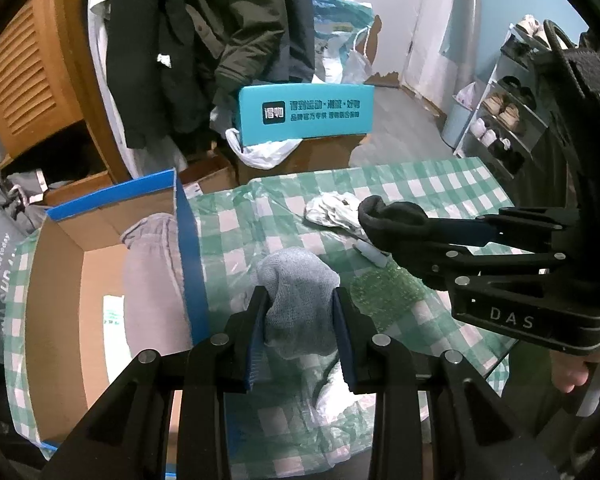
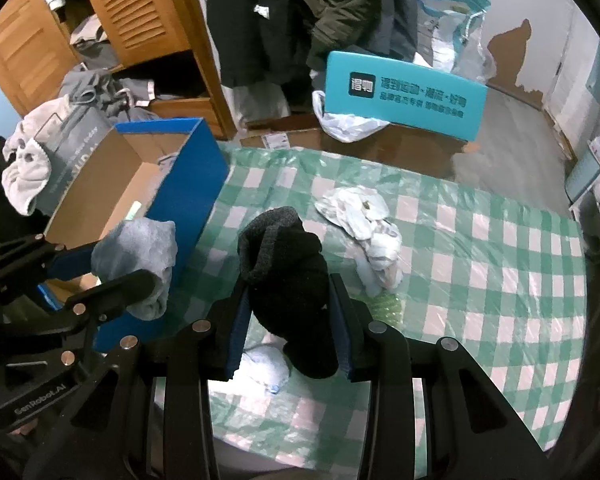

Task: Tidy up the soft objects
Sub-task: 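Lift the small grey sock with the left tool while the right tool lifts the black sock toward the box, then carry the grey sock over the box with the left tool while the right tool carries the black sock there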

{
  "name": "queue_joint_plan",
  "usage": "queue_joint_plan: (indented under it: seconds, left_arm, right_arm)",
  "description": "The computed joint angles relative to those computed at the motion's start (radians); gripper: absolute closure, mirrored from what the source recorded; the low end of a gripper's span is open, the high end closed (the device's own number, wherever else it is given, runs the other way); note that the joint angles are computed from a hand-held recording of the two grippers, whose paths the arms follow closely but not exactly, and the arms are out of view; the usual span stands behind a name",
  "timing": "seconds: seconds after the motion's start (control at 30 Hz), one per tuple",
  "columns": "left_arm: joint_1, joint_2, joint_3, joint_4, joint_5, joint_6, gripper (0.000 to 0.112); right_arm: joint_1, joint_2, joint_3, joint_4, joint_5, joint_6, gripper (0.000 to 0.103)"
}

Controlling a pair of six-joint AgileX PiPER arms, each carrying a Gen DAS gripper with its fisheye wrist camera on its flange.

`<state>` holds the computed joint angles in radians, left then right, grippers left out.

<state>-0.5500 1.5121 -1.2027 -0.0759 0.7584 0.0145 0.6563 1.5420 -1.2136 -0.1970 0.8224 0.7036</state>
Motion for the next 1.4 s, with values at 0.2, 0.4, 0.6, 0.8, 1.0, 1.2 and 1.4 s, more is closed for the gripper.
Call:
queue_joint_plan:
  seconds: [0.2,0.4,0.6,0.8,1.0,1.2,1.4]
  left_arm:
    - [0.032,-0.021,0.012,-0.005,0.002,0.012,0.080]
    - [0.073,-0.044,0.029,-0.022,0.000,0.035,0.080]
    - [0.138,-0.057,0.043,-0.054,0.001,0.075,0.080]
    - [0.206,-0.064,0.055,-0.087,0.002,0.114,0.080]
    - [0.277,-0.063,0.061,-0.113,0.007,0.153,0.080]
    - [0.346,-0.055,0.068,-0.128,0.011,0.188,0.080]
    - [0.410,-0.041,0.074,-0.143,0.016,0.218,0.080]
  right_arm:
    - [0.019,0.034,-0.054,0.006,0.004,-0.009,0.068]
    - [0.039,0.080,-0.122,0.012,0.015,-0.020,0.068]
    - [0.059,0.134,-0.204,0.022,0.034,-0.036,0.068]
    - [0.081,0.194,-0.289,0.029,0.057,-0.051,0.068]
    - [0.101,0.264,-0.389,0.043,0.087,-0.073,0.068]
    - [0.124,0.340,-0.499,0.056,0.119,-0.091,0.068]
    - [0.141,0.435,-0.637,0.077,0.166,-0.116,0.068]
